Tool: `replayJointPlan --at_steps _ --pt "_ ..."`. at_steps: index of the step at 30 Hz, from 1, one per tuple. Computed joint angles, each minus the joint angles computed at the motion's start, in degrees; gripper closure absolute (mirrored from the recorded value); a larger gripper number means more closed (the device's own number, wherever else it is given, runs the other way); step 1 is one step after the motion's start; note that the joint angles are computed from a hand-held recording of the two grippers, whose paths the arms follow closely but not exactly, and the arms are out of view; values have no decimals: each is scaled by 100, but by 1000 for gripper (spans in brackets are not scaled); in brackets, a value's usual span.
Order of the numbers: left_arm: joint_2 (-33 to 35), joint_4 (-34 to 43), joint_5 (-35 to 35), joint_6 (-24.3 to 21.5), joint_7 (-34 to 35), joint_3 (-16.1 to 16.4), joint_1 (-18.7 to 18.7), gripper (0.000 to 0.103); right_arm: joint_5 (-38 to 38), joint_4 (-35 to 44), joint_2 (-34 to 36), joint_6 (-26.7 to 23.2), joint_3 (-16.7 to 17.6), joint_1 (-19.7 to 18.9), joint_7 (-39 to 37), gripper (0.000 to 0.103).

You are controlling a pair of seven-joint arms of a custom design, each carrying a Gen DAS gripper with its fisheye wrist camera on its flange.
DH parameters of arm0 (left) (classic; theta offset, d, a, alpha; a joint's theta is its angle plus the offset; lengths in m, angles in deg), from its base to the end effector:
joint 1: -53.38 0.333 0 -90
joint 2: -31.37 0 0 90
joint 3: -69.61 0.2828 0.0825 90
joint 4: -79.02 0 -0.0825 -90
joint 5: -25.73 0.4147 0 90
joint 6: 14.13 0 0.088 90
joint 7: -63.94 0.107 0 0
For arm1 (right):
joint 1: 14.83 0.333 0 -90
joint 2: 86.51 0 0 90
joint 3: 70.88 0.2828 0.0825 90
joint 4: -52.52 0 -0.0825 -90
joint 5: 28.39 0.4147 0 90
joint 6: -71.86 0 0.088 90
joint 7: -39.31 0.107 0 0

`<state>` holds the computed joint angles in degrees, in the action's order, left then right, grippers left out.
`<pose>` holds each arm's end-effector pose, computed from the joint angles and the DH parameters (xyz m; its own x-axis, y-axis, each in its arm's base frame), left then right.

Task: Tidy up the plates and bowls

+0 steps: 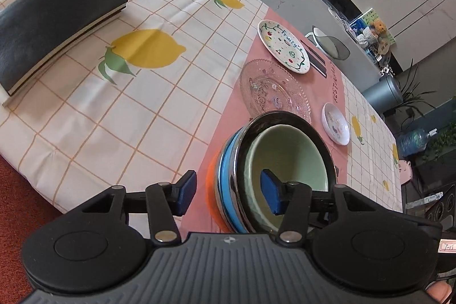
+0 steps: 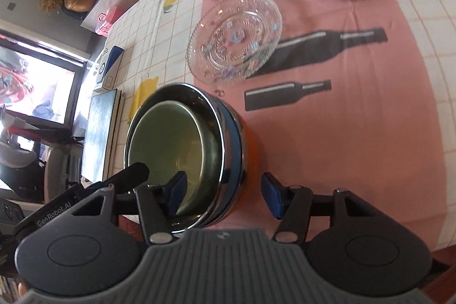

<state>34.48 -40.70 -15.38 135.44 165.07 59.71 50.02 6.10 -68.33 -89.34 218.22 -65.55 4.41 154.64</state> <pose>0.6017 -0.1264 0.3953 0.0005 -0.8673 0.4978 -0.9045 -0.2127 -0.3697 0.5491 0.2428 0.4429 -0.3075 -0.7409 -0.5970 -0.8871 0.4503 -0.1019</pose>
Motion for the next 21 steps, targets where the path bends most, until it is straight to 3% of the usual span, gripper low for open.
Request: replayJointPlan --at_steps 4,6,21 --pt "70 75 -254 -133 187 -9 34 65 148 -84 36 321 27 37 106 51" --pt "91 101 -103 -77 84 -20 16 65 -25 -46 60 309 26 29 176 56" --pt "761 975 1059 -176 -698 -42 325 66 -457 1326 1137 -123 92 32 357 56"
